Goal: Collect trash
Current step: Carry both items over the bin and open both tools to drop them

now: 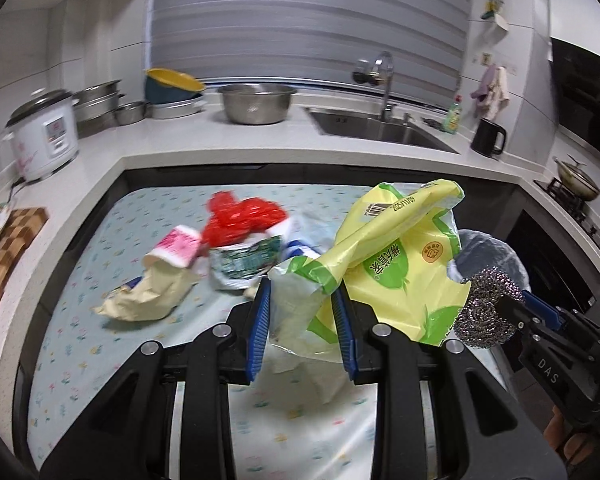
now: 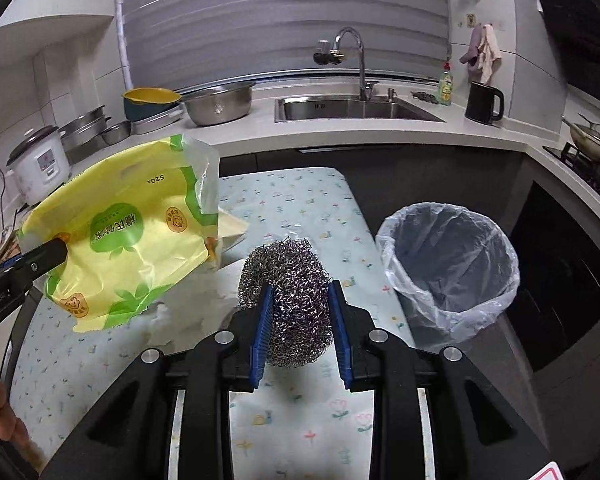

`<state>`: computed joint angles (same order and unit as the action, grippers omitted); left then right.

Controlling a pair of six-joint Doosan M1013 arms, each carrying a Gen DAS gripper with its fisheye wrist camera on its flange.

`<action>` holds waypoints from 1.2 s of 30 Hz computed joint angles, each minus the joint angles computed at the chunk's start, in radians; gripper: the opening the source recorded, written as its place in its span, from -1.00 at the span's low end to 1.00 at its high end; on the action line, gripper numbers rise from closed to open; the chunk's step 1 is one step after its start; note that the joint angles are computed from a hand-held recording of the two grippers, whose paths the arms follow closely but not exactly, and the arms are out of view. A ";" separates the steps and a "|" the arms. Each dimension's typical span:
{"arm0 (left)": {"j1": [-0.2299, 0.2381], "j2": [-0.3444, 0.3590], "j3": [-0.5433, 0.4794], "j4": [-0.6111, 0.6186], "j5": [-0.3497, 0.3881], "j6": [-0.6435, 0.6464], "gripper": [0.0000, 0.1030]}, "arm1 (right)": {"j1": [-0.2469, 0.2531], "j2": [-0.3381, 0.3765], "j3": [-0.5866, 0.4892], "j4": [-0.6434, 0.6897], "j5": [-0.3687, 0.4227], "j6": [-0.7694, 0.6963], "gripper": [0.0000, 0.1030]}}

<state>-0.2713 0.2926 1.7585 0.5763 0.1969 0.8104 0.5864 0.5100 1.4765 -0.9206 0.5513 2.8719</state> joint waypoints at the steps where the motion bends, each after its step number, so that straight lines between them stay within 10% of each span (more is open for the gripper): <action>1: -0.013 0.008 -0.012 -0.034 -0.005 0.041 -0.43 | -0.007 -0.006 0.009 -0.017 0.008 0.020 -0.49; 20: -0.164 0.251 -0.328 -0.722 0.100 0.805 -0.43 | -0.147 -0.051 0.107 -0.132 0.146 0.229 -0.49; 36: -0.188 0.366 -0.467 -0.653 0.183 0.682 0.14 | -0.211 0.000 0.071 -0.090 0.122 0.184 -0.67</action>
<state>-0.4593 0.6585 1.2916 -0.0771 0.3801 1.4920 0.3759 0.5104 1.5474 -1.0107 0.6733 3.0560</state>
